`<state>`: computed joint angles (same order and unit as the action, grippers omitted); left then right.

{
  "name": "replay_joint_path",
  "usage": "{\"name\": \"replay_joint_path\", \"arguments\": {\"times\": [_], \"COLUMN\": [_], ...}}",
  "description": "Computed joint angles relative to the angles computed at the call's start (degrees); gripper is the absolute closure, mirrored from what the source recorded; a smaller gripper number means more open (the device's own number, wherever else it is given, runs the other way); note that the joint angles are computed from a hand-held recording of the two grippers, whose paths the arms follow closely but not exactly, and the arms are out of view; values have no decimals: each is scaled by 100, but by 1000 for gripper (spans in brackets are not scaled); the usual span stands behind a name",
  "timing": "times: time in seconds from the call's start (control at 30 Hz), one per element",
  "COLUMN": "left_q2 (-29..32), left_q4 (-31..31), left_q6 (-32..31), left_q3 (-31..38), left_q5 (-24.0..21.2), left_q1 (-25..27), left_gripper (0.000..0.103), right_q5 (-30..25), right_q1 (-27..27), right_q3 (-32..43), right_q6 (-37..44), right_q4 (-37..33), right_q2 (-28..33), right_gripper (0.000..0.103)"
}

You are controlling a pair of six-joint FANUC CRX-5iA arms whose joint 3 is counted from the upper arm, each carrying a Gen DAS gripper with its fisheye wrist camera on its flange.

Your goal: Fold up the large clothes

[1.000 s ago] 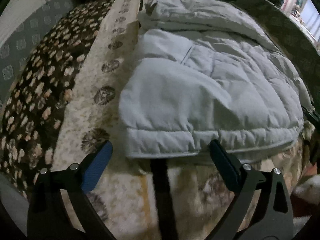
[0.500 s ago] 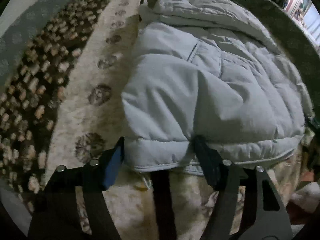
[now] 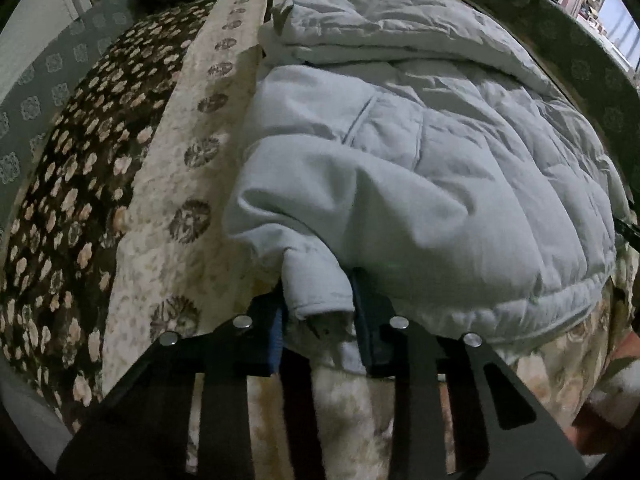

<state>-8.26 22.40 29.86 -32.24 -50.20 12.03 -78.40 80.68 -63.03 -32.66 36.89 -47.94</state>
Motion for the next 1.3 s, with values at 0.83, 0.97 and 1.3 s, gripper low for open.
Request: {"name": "replay_joint_path", "arguments": {"times": [0.83,0.97,1.3], "left_q2": [656,948,2648], "left_q4": [903,1196,514], "left_q6": [404,558,2727], "left_q3": [1280,1639,3842], "left_q5": [399,628,676], "left_q1": [-1063,-1319,-1768], "left_gripper": [87,88,89], "right_q5": [1750,2205,3243], "right_q1": [-3610,-4457,-6387], "right_q3": [1720,2194,3578], "right_q6": [3214,3590,4196], "right_q4": [618,734,300], "right_q2": [1521,2170,3674], "right_gripper": [83,84,85]}}
